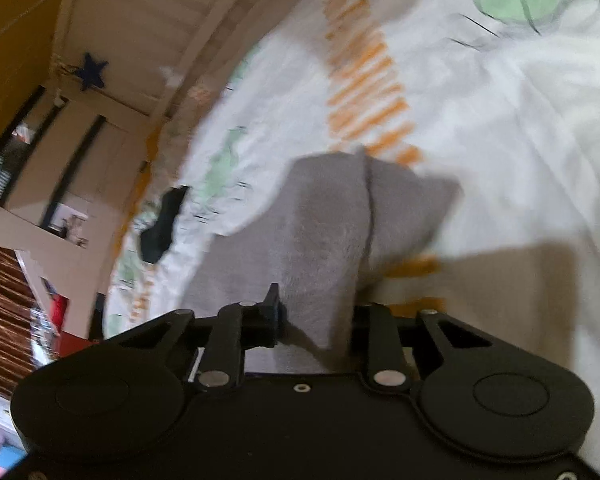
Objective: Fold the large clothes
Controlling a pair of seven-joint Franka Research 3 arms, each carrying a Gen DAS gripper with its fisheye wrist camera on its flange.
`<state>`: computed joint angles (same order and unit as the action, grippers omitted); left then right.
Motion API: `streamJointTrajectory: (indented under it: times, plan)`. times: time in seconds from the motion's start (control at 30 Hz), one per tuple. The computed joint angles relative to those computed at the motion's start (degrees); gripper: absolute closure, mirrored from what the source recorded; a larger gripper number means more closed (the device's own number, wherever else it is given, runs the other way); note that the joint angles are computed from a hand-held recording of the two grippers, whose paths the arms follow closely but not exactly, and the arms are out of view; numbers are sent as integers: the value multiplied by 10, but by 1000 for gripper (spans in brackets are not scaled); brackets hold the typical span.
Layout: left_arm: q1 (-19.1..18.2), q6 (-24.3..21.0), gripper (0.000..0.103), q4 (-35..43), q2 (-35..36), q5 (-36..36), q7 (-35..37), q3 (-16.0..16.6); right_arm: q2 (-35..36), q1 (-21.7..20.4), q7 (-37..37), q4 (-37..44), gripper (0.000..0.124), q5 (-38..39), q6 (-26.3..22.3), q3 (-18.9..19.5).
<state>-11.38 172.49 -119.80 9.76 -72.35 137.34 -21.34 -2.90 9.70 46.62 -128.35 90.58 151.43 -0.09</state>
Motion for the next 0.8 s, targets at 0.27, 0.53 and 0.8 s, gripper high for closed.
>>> streamJointTrajectory:
  times: [0.27,0.53,0.8]
  plan:
    - [5,-60,84,-12,-21,-103,74,23,30,26,106,101,92,-51,-36,20]
    - [0,-123,86,-69,-71,-113,57,67,150,49,140,240,92,-77,-70,67]
    - [-1,-163,84,-115,-114,-66,-5,94,272,70,225,359,92,-221,-65,108]
